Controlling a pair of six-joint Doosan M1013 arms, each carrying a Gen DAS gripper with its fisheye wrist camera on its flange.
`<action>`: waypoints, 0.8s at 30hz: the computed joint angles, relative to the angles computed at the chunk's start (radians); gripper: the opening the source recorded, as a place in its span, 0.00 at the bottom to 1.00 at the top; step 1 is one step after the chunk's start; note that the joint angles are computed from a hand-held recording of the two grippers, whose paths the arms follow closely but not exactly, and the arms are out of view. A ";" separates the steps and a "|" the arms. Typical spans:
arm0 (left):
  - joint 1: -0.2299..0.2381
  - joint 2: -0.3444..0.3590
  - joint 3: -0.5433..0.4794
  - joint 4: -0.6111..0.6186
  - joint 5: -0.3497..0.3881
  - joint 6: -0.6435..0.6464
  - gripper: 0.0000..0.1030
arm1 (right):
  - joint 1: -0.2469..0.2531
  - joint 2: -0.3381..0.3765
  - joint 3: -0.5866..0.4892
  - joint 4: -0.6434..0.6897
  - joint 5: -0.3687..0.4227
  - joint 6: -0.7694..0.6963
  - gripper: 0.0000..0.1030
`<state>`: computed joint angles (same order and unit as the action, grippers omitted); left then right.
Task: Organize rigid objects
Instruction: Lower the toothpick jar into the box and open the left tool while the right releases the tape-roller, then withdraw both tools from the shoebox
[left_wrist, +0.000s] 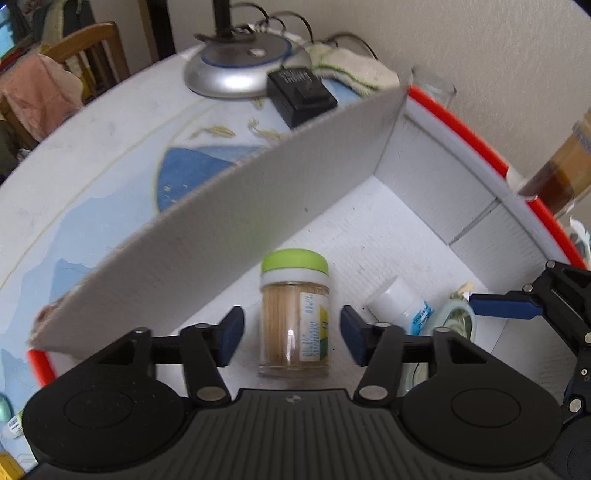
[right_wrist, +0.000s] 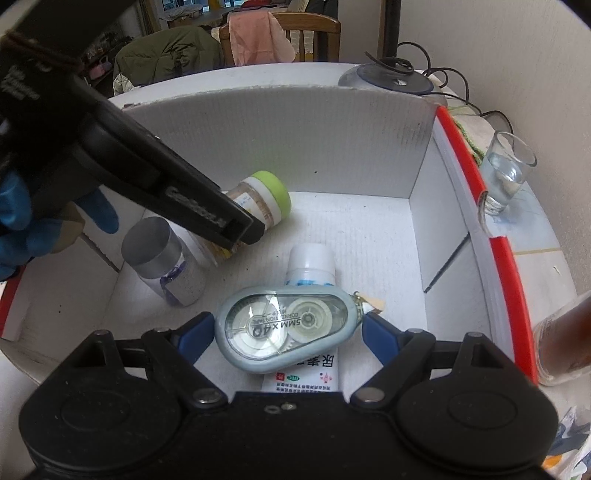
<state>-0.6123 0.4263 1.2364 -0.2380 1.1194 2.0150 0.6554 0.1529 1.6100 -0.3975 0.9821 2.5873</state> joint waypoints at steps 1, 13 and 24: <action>0.004 -0.007 0.004 -0.008 -0.008 -0.004 0.57 | 0.003 -0.003 0.001 -0.008 -0.002 0.007 0.84; 0.046 -0.113 0.094 -0.137 -0.110 0.045 0.57 | 0.044 -0.038 -0.007 -0.104 -0.002 0.100 0.85; 0.096 -0.232 0.210 -0.217 -0.209 0.105 0.57 | 0.101 -0.056 -0.025 -0.222 0.008 0.235 0.87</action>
<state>-0.5159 0.1941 1.4462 -0.4547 0.9102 2.1197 0.7566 0.0967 1.5852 -0.6193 0.9904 2.8223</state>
